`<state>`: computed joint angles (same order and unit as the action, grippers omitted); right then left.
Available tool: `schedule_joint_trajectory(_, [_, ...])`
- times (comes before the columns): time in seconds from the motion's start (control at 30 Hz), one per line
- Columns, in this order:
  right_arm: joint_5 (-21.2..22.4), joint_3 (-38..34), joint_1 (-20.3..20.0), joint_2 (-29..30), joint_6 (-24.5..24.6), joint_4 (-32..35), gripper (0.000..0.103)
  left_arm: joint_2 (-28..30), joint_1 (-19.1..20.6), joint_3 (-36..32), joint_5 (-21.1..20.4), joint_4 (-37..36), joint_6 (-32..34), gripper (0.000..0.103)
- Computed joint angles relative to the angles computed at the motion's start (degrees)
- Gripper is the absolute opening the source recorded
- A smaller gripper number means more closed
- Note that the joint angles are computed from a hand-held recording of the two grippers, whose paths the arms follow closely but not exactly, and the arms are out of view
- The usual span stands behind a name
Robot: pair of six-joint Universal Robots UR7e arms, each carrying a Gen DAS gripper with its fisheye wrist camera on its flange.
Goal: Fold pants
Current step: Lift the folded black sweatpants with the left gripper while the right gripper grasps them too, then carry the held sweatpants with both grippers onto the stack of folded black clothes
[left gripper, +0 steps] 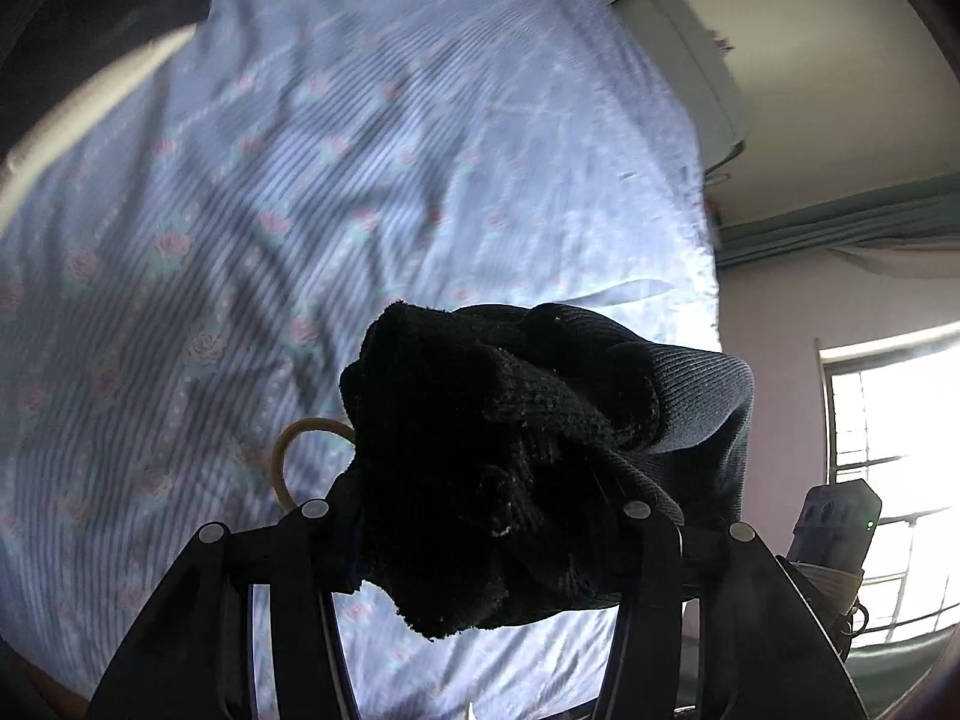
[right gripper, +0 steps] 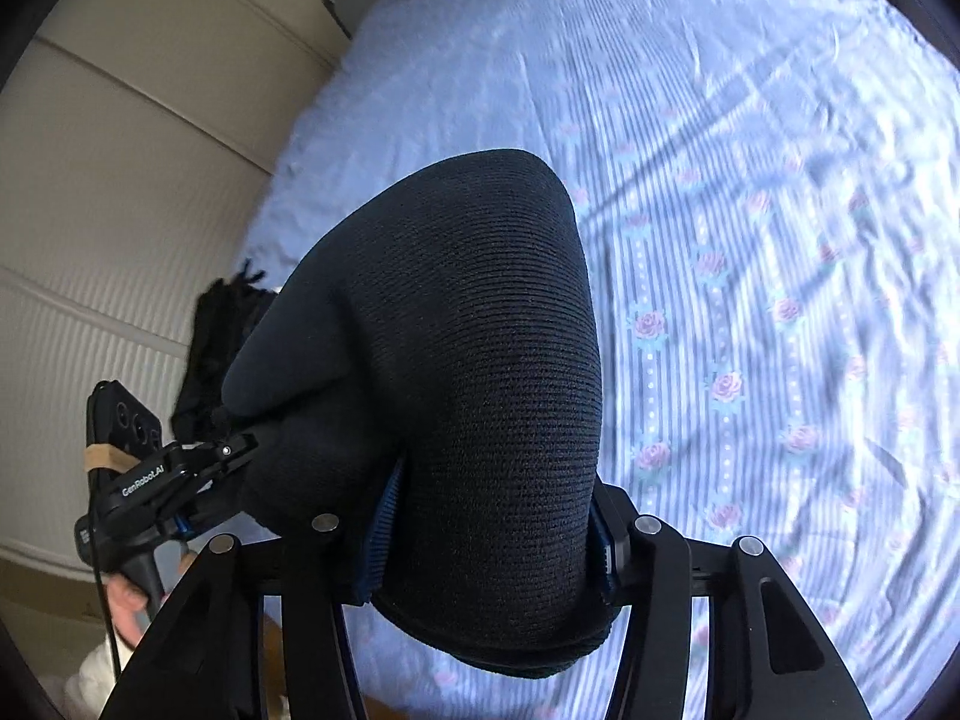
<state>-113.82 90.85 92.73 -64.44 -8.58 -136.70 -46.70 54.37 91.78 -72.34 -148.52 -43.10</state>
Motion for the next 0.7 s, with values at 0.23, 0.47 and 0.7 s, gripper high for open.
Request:
schedule_joint_trajectory(0.23, [2.8,3.3,4.3,-5.8,-2.7,-2.0,0.053,-5.6,-7.0,3.9,6.4,-2.9,0.9,0.050])
schedule_joint_trajectory(0.47, [6.3,5.8,7.8,-10.3,-4.6,-2.3,0.053,-11.6,-14.2,9.0,15.3,-4.8,-1.2,0.050])
schedule_joint_trajectory(0.7, [7.5,9.5,11.9,-12.3,-4.2,-5.4,0.053,-19.1,-18.4,14.2,20.3,-4.1,-2.0,0.050])
